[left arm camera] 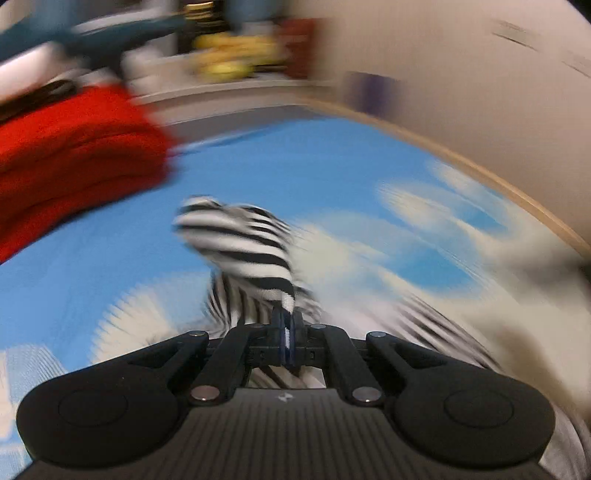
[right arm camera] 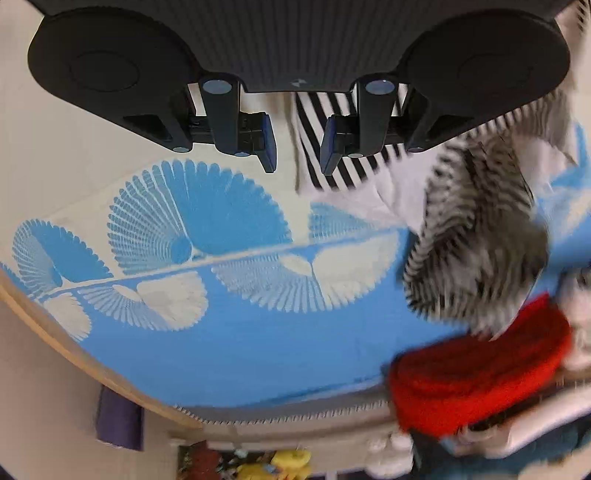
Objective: Fold small clothes
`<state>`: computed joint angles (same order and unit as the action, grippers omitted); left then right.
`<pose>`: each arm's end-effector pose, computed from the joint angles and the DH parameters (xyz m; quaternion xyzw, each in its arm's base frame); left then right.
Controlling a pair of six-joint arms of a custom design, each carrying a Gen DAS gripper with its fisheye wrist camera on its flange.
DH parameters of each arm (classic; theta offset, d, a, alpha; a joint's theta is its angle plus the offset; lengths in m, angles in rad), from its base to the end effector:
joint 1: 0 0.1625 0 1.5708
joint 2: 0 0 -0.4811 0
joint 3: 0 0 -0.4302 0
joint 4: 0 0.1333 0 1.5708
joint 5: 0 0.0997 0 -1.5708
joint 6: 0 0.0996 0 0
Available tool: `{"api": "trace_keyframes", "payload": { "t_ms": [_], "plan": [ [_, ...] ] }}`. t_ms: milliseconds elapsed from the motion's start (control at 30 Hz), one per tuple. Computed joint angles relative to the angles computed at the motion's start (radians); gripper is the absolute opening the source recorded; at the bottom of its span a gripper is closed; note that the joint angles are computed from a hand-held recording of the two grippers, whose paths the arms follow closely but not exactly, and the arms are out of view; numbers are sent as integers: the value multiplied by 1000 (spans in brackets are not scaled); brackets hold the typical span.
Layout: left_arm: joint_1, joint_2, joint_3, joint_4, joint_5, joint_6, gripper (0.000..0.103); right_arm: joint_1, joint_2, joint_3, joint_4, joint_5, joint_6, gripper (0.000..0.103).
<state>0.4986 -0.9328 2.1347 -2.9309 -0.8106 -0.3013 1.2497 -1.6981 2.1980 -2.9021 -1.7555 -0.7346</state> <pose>-0.3878 -0.4411 0.0921 0.3209 0.8688 -0.2912 0.2395 -0.0348 -0.4690 0.4412 0.1505 -0.8992 0.3049 0.2754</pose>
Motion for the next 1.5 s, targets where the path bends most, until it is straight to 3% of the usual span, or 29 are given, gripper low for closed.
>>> {"api": "trace_keyframes", "payload": {
  "t_ms": [100, 133, 167, 233, 367, 467, 567, 700, 800, 833, 867, 900, 967, 1033, 1100, 1133, 1200, 1233, 1300, 1333, 1367, 1433, 1467, 1500],
  "plan": [
    [-183, -114, 128, 255, -164, -246, 11, -7, -40, 1, 26, 70, 23, 28],
    [-229, -136, 143, 325, -187, -351, 21, -11, -54, 1, 47, 93, 35, 29],
    [-271, -169, 166, 356, -203, -455, 32, -17, -68, -3, 86, 119, 50, 35],
    [-319, -210, 194, 388, -151, -665, 38, -35, -93, -11, 189, 177, 81, 40],
    [-302, -259, 247, 440, -10, -1084, 38, -51, -115, -9, 323, 216, 154, 42],
    [-222, -234, 251, 420, -58, -1356, 38, -36, -106, 13, 338, 160, 166, 42],
    [-149, -203, 268, 262, -111, -1356, 38, -23, -78, 25, 342, 91, 202, 43],
    [-114, -130, 225, 242, -165, -1409, 44, -29, -37, 30, 368, 53, 278, 43],
    [-87, -67, 227, 147, -206, -1394, 42, -28, -6, 27, 388, 45, 327, 43],
    [-88, -65, 223, 160, -200, -1389, 16, -25, 1, 29, 396, 44, 326, 42],
    [-94, -65, 222, 162, -166, -1381, 0, -20, 4, 29, 406, 49, 314, 33],
    [-99, -64, 218, 167, -127, -1379, 0, -16, 3, 34, 397, 64, 297, 7],
    [-141, -94, 224, 179, 2, -1343, 0, -27, -24, 40, 381, 143, 287, 2],
    [-186, -148, 240, 192, 119, -1305, 0, -65, -82, 30, 413, 325, 283, 2],
    [-213, -204, 262, 215, 173, -1299, 0, -102, -138, 18, 452, 479, 227, 1],
    [-214, -226, 274, 224, 160, -1305, 0, -116, -156, 14, 469, 511, 206, 1],
    [-202, -243, 285, 235, 88, -1347, 1, -123, -161, 1, 508, 448, 219, 1],
    [-190, -224, 295, 203, 37, -1382, 7, -115, -150, -8, 538, 354, 237, 1],
    [-147, -197, 297, 134, -85, -1374, 35, -105, -112, -17, 597, 144, 246, 2],
    [-127, -182, 285, 143, -130, -1354, 55, -92, -95, -18, 602, 59, 277, 3],
    [-114, -164, 262, 176, -164, -1327, 57, -90, -90, -10, 580, 15, 302, 7],
    [-99, -123, 248, 165, -180, -1315, 57, -92, -101, 5, 517, 47, 271, 8],
    [-84, -101, 240, 144, -205, -1325, 57, -96, -110, 11, 486, 91, 243, 17],
    [-72, -75, 242, 91, -217, -1315, 56, -96, -117, 18, 460, 117, 215, 38]
  ]
}}
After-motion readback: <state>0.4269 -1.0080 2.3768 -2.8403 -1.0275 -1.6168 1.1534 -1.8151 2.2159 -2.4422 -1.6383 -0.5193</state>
